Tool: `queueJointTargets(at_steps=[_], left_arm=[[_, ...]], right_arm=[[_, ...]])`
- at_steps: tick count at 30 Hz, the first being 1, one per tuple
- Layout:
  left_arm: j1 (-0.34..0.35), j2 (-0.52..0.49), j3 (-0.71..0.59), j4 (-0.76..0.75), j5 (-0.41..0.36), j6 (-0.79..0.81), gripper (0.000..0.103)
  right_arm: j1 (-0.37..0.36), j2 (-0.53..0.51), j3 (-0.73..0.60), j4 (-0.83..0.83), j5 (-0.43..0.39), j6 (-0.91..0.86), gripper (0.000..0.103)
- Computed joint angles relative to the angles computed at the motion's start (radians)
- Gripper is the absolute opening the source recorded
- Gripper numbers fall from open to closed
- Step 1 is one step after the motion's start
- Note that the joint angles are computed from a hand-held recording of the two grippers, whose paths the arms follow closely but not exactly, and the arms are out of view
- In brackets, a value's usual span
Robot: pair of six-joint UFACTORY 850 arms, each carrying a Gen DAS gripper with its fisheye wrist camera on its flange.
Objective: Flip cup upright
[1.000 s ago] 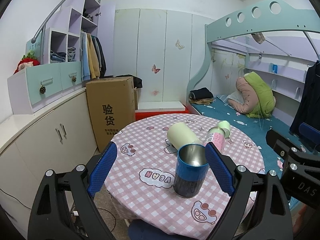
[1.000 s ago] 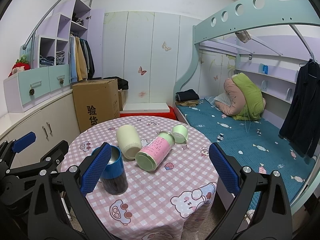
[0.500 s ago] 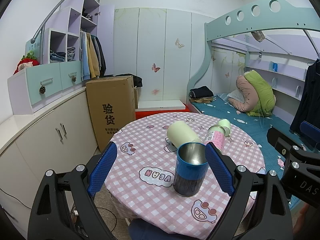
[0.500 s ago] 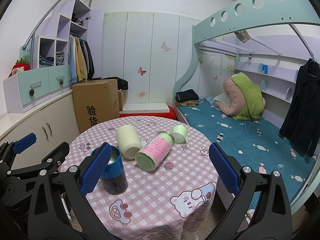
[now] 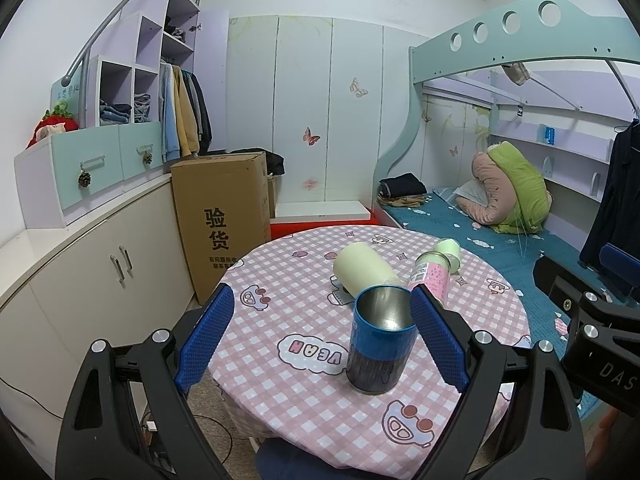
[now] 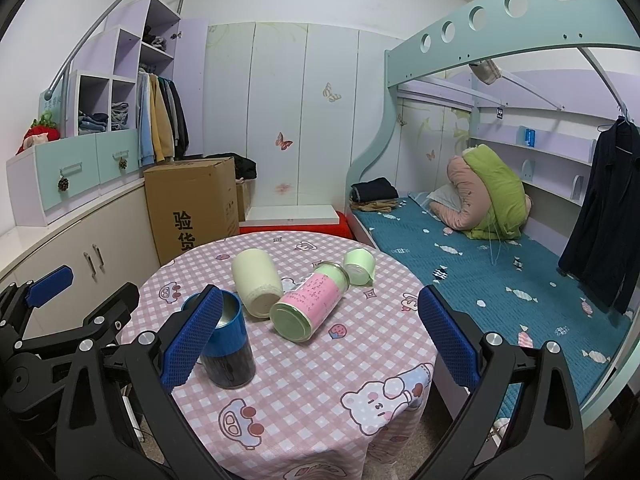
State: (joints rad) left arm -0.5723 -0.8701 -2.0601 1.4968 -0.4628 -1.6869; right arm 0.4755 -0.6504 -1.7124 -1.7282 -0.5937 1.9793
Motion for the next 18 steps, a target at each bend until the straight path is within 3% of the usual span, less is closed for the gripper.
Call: queueJointTargets(at_steps=[18], left_arm=[[0.0,0.001,0.003,0.004,0.0,-0.005,0.086]], right_arm=[[0.0,0.001,0.001,-0.002,-0.001,0.001,0.098]])
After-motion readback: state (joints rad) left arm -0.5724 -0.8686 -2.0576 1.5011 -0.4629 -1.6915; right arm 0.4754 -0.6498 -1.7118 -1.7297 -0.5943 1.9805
